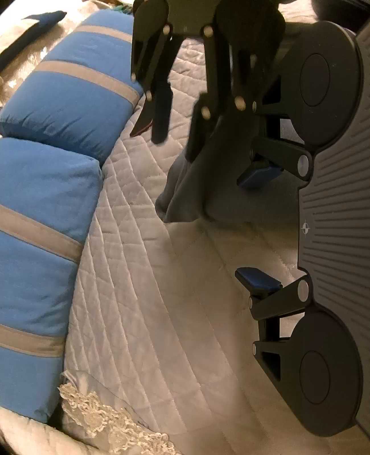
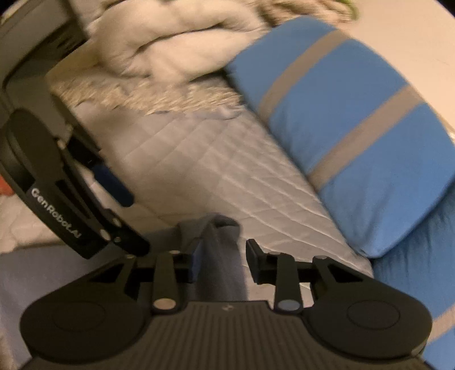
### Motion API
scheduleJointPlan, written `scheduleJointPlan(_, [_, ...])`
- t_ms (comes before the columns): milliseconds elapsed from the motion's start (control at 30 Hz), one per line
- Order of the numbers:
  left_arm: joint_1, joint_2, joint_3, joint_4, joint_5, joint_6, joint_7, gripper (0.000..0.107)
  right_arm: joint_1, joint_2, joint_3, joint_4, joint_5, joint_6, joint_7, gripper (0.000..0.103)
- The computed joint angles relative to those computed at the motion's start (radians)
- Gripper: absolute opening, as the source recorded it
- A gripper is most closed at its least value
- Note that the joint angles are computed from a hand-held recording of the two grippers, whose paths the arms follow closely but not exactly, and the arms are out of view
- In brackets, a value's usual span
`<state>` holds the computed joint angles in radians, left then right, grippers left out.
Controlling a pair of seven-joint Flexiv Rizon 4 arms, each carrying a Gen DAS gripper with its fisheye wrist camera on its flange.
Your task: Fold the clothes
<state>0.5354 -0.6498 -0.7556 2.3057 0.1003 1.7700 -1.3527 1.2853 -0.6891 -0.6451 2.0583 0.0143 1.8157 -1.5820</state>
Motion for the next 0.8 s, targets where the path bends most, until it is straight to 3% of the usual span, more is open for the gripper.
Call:
scheduleJointPlan(233, [0.009,-0.019,-0.006,-0.01,-0.02,-0.036,0.019,0.06,-0.066,0.001,0.054,-0.05,-0.108,-0.094,-0.005,0.035])
scheduleJointPlan(267, [0.009,-0.02,-0.006,-0.01,-0.025,-0.04,0.021,0.06,-0.087,0.005,0.075,-0.055,-0.127,-0.103,0.001,0.031])
scheduleJointPlan(300, [0.009,-0.021,-0.007,-0.011,-0.029,-0.043,0.023,0.06,-0.11,0.013,0.099,-0.061,-0.148,-0.116,0.006,0.015])
scheduleJointPlan(333, [0.01,-0.021,-0.008,-0.01,-0.033,-0.044,0.025,0.06,-0.122,0.016,0.11,-0.065,-0.164,-0.128,0.016,0.008])
scheduleJointPlan(367, [0.01,-0.021,-0.008,-0.009,-0.036,-0.044,0.026,0.06,-0.131,0.017,0.117,-0.067,-0.18,-0.138,0.029,0.007])
scheduleJointPlan(533, [-0.012,-0.021,0.014,-0.004,-0.045,-0.024,0.016,0.061,-0.043,-0.024,-0.001,-0.046,-0.126,-0.066,0.15,0.004])
scheduleJointPlan(633, [-0.059,-0.002,0.06,-0.006,-0.04,-0.009,0.009,0.062,-0.095,-0.001,0.054,-0.053,-0.066,-0.047,0.219,0.003])
scheduleJointPlan(733, [-0.08,0.012,0.079,-0.011,-0.05,-0.027,-0.002,0.062,-0.026,-0.045,-0.049,-0.059,0.022,-0.048,0.326,0.0])
scheduleJointPlan(800, [-0.107,0.027,0.104,-0.014,-0.055,-0.04,0.005,0.062,-0.056,-0.023,-0.038,-0.068,0.053,-0.077,0.407,0.0])
